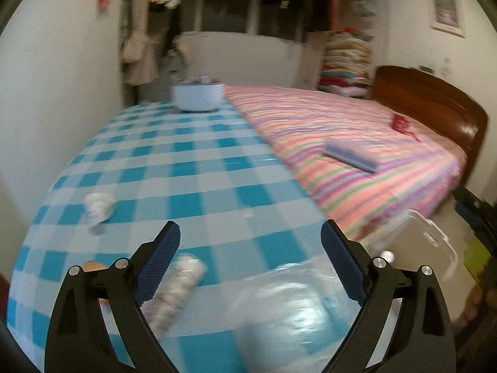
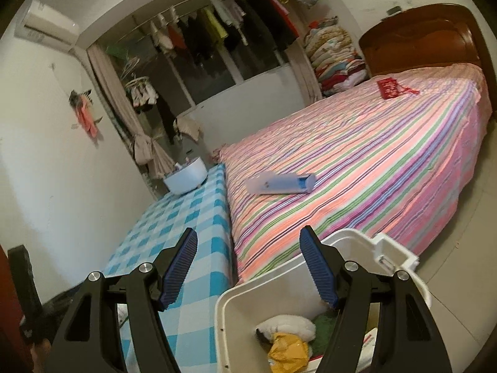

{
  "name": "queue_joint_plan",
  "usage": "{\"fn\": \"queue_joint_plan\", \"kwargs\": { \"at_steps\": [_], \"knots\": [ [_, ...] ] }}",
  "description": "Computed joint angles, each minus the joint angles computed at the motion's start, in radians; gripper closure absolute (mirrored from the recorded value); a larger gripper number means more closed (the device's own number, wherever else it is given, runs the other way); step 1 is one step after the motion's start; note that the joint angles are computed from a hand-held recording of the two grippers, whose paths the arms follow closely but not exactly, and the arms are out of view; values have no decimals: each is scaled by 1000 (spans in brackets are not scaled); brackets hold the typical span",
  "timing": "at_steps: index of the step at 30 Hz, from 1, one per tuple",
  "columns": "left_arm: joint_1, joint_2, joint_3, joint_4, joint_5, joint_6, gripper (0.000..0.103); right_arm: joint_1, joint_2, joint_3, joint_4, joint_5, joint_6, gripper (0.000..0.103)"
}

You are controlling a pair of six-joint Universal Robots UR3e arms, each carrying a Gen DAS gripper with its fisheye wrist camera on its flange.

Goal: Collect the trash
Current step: 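Move the left gripper to the table and grasp the orange peel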

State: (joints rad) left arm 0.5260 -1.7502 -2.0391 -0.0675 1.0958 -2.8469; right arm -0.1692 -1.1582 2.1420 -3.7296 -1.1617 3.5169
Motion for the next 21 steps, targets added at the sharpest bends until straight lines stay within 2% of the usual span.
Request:
{"fn": "queue_joint_plan", "kwargs": {
  "at_steps": [7, 13, 21],
  "knots": [
    [153, 5, 2, -89, -7, -43, 12, 88, 37, -92, 80, -36, -15, 36],
    [236, 16, -12, -122, -11, -7, 12, 155, 75, -176, 145, -50, -36, 36],
    [267, -18, 11, -170, 17, 45, 12, 239, 123, -286, 247, -41, -62, 36]
  ]
}}
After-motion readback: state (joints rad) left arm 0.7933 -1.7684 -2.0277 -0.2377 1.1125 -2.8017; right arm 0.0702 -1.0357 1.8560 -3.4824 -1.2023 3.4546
